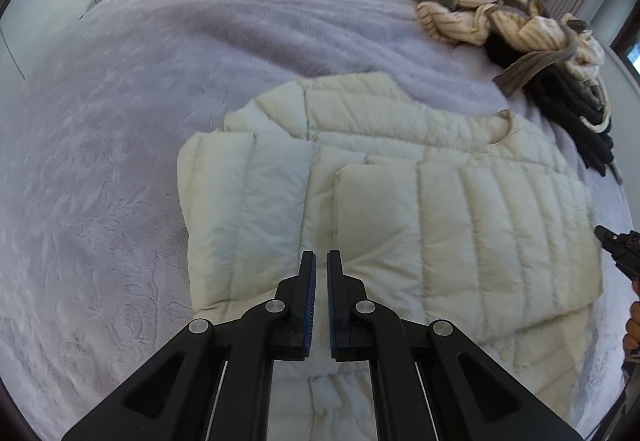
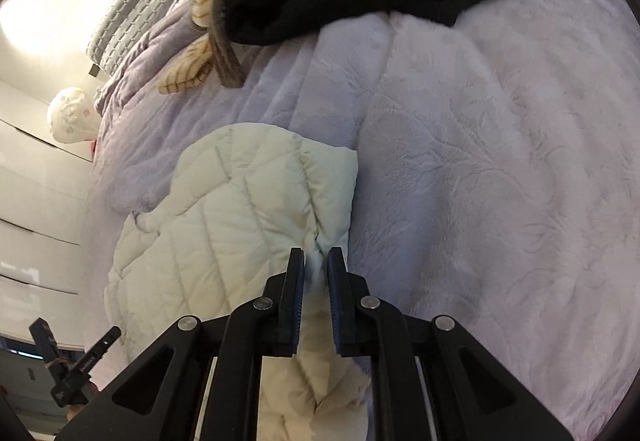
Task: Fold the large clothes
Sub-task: 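Lay the folded part down and open both tools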
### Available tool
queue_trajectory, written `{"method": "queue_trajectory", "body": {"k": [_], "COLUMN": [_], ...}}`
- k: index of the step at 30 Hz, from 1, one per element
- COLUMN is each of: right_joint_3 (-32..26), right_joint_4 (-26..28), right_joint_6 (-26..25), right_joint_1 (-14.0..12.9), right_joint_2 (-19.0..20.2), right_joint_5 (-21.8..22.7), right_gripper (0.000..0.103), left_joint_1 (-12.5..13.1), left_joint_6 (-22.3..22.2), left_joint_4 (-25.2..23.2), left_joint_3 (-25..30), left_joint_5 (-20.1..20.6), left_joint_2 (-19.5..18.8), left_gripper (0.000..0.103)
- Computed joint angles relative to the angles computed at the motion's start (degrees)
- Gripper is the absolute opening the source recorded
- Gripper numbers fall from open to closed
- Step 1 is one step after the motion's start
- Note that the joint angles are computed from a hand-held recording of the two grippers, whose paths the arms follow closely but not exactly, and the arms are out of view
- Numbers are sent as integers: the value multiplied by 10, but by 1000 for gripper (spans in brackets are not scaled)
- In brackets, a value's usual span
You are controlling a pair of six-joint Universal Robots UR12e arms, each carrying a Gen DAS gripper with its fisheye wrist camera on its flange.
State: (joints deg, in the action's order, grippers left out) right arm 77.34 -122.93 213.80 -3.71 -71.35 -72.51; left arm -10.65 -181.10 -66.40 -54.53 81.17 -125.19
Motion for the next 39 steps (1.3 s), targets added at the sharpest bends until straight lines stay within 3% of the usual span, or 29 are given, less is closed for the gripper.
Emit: {"method": "queue_trajectory", "body": {"k": [8,10,12,14,19,22,27,28,29,30,31,32,35,39], "right_joint_3": [8,14,17,22,22,26,26,26,26,26,25,24,20,16], "right_joint_4": [9,10,14,14,34,44,72,76,79,83,86,90,97,110], "right_joint_6": [-8,-9,-9,-9,-16,-21,-30,-29,-27,-27,-27,-29,-36,-32], "right_joint_1": [14,15,18,20,31,36,46,48,50,52,54,58,66,73], "right_joint_2": [-20,-25,-31,-37,-47,-55,-68,-71,-74,-76,-79,-81,-87,-93], "right_joint_5": [-19,-14,-10,-7,-3,12,24,26,30,34,36,36,34,32], "right_gripper": [14,20,40,48,49,59,62,64,67,69,69,70,78,79], "left_joint_1": [0,0,-1,-2,1,1,4,5,6,7,6,6,7,7], "left_joint_6": [21,24,26,27,26,23,11,9,8,7,2,0,15,17], "left_joint_4": [-10,-9,-7,-8,-21,-33,-53,-57,-58,-60,-54,-31,-35,-43], "left_joint_3": [-15,-28,-36,-41,-61,-71,-97,-100,-106,-111,-117,-129,-131,-135], "left_joint_5": [-30,-29,-21,-10,-7,6,8,7,3,3,10,13,13,20], "left_joint_2": [16,26,33,38,56,66,88,92,97,103,110,119,131,146], "left_gripper": [6,6,6,6,6,6,7,9,49,82,101,102,102,102]}}
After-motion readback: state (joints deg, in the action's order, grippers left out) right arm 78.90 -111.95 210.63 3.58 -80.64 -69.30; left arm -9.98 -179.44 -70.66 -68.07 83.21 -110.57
